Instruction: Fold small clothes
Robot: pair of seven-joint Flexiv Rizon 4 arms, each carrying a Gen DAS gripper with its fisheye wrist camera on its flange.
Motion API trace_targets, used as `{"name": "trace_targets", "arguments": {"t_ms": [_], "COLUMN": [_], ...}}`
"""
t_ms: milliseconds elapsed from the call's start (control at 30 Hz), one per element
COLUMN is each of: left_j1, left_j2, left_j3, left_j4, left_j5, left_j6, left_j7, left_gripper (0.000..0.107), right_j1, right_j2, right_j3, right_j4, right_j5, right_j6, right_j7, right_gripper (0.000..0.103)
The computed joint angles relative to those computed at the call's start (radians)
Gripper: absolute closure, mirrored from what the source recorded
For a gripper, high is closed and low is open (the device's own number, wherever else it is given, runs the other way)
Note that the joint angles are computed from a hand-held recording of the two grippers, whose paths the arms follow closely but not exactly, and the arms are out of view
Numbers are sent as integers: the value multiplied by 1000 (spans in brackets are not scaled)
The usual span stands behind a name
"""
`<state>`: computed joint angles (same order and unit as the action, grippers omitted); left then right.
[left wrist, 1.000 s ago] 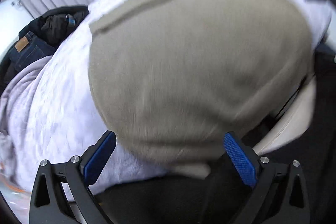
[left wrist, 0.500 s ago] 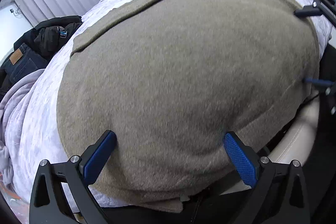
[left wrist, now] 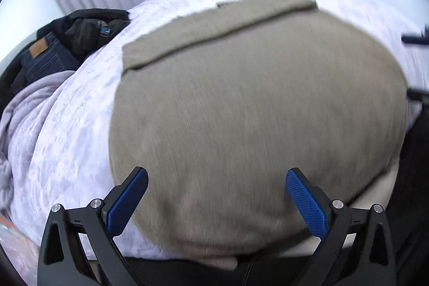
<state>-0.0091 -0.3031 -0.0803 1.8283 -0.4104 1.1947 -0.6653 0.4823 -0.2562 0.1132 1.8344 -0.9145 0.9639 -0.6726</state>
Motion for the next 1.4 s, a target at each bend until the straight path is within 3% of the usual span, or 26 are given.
{"name": "trace_targets", "arguments": {"t_ms": [100,200,267,333,433,600,667,833,1100,1300,1400], "left_j1": [-42,-92,-87,-72,-46,-5,1,2,27,35,22], "left_j2": [-62,-133,-192,-205,-179,-142,-133,-120,-72,-45,-38], "left_j3": [34,91,94,76,43,4,-2,-3,-24,-19,6], "left_j4": [-122,-250,-343,-347,-276,-184,-164,-137,-51,-2,13], "left_j5": [53,159,186,182,152,89,71,46,-28,-59,-22], "left_j6": [-29,-126,-210,-218,-160,-103,-94,-77,-71,-91,-107], "left_j7": [-163,-362,-437,-471,-472,-416,-398,-383,-302,-212,-198], "left_gripper": [4,4,4,4,4,4,4,4,4,4,4], "right_j1": [7,40,54,73,115,130,121,131,129,140,141], "right_j2": [-96,-220,-308,-337,-303,-244,-183,-141,-128,-118,-112], "right_j3": [-19,-43,-43,-53,-110,-109,-72,-68,-41,-12,2], "right_j4": [-163,-348,-472,-499,-407,-307,-200,-111,-77,-52,-48], "right_j5": [86,187,275,341,246,199,126,36,-31,-41,-19], "right_j6": [2,-90,-180,-223,-149,-108,-97,-77,-110,-168,-190], "right_j7": [44,52,43,69,159,152,227,273,366,304,273], "right_gripper": [2,2,2,2,2,2,1,1,1,1,1]}}
